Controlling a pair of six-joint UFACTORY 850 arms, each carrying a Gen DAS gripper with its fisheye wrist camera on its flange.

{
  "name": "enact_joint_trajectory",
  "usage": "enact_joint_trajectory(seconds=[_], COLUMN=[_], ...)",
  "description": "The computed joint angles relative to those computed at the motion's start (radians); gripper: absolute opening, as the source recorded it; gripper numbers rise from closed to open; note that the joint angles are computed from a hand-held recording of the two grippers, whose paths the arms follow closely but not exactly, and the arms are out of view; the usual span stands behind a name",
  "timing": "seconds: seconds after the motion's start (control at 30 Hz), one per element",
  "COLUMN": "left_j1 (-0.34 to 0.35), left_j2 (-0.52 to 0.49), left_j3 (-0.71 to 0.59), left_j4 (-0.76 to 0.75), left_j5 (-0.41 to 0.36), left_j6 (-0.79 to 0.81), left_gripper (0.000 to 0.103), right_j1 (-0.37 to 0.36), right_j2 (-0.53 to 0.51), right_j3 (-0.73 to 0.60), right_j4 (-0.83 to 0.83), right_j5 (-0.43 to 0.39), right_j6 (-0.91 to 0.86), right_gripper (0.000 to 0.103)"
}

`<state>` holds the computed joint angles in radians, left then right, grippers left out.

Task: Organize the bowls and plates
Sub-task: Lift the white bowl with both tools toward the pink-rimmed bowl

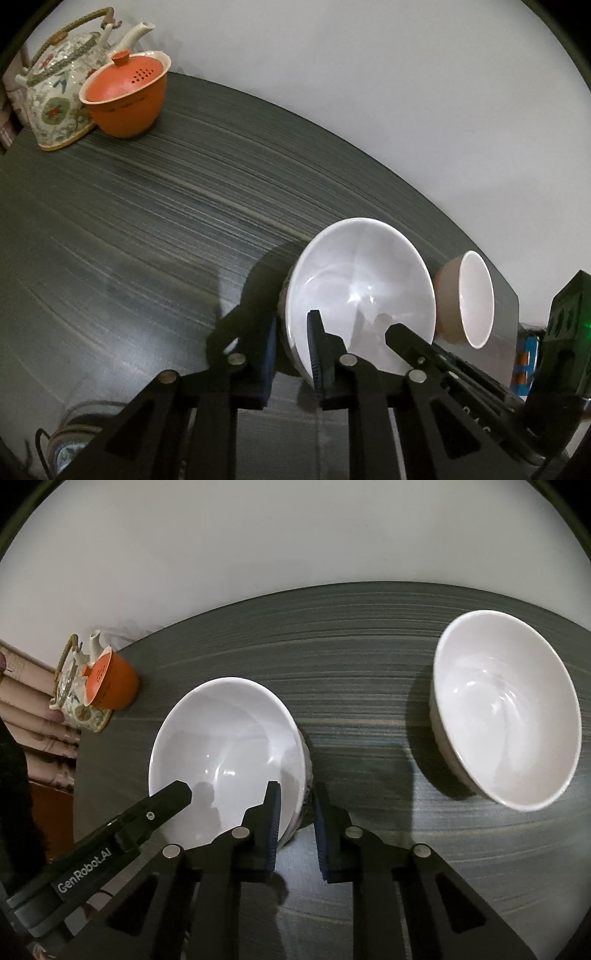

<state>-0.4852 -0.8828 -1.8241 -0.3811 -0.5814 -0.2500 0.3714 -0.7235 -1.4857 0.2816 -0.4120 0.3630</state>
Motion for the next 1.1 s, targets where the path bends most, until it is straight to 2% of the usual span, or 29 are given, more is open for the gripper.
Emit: enact_joint_trajectory(seconds=[0.37, 0.67, 1.1], left_j1=[-0.024, -0.056, -0.119], left_j2=[0.150, 0.303, 0.451], left_j3=[0.167, 0.329, 0.493], left_j4=[0.037, 0.078, 0.078], left_j5=[0.053, 0.101, 0.143], left_j6=[-0.021, -0.054, -0.081], left_gripper=[0.016, 0.016, 0.016], right_j1=[0.033, 0.069, 0.125], right_j2=[0.102, 0.240, 0.426], right_j3=[0.084, 0.209, 0.383], right_j4=[-0.060, -0.134, -0.304], right_j5=[0.017, 0.050, 0.083], right_j6=[0.062, 0.159, 0.350], right_gripper=[0.017, 0.017, 0.017])
